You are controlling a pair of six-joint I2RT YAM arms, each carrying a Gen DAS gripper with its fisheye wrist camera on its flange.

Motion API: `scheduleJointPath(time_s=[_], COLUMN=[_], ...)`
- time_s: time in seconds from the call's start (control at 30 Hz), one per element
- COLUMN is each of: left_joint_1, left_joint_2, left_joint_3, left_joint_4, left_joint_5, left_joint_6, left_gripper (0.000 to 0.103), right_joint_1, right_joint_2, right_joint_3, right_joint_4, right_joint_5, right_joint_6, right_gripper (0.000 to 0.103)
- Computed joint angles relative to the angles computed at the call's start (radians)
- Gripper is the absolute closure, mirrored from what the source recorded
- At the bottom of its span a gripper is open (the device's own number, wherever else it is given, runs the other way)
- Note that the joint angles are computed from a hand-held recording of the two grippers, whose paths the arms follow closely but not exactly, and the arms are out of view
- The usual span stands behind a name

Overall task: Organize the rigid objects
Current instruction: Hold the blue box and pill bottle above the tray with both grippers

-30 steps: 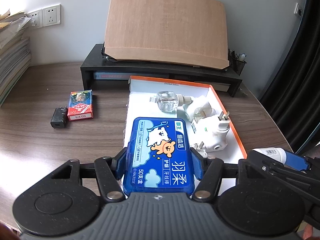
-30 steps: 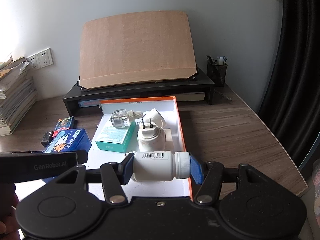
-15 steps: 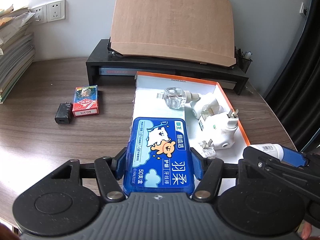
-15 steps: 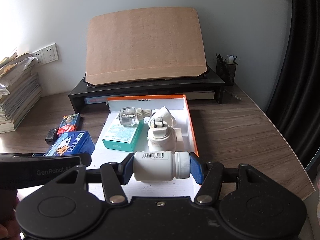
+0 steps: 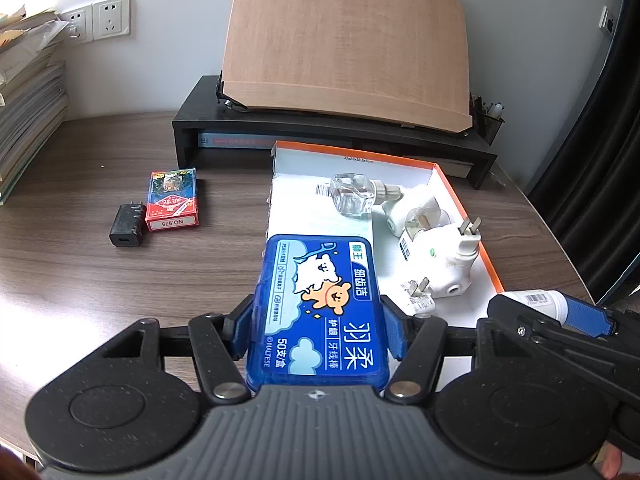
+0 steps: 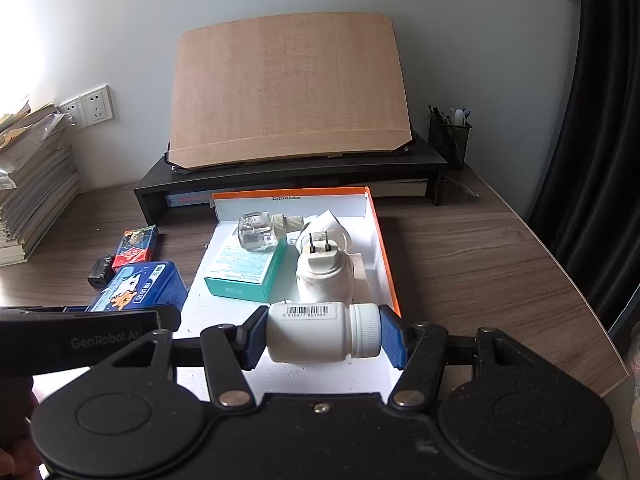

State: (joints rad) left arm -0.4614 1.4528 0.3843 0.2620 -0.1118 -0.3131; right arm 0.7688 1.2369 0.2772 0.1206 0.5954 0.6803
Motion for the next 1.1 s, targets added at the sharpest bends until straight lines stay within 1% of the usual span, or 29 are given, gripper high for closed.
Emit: scheduleJointPath(time_s=[0.57, 1.1], left_joint_1=[-0.011, -0.026], left_joint_2=[-0.001, 0.014], left_joint_3=[-0.017, -0.013], left_joint_4=[0.003, -0.001], left_joint_5=[0.006, -0.001], left_joint_6=[-0.001, -0.023], left_gripper=[0.040, 0.040], right_joint_1=[0.016, 0.010], right_joint_2=[0.016, 0.012], right_joint_3=[-0.004, -0.015], right_joint_4=[-0.012, -0.009], right_joint_5=[0.013, -0.001], right_joint_6=[0.043, 0.041], right_gripper=[0.033, 0.033])
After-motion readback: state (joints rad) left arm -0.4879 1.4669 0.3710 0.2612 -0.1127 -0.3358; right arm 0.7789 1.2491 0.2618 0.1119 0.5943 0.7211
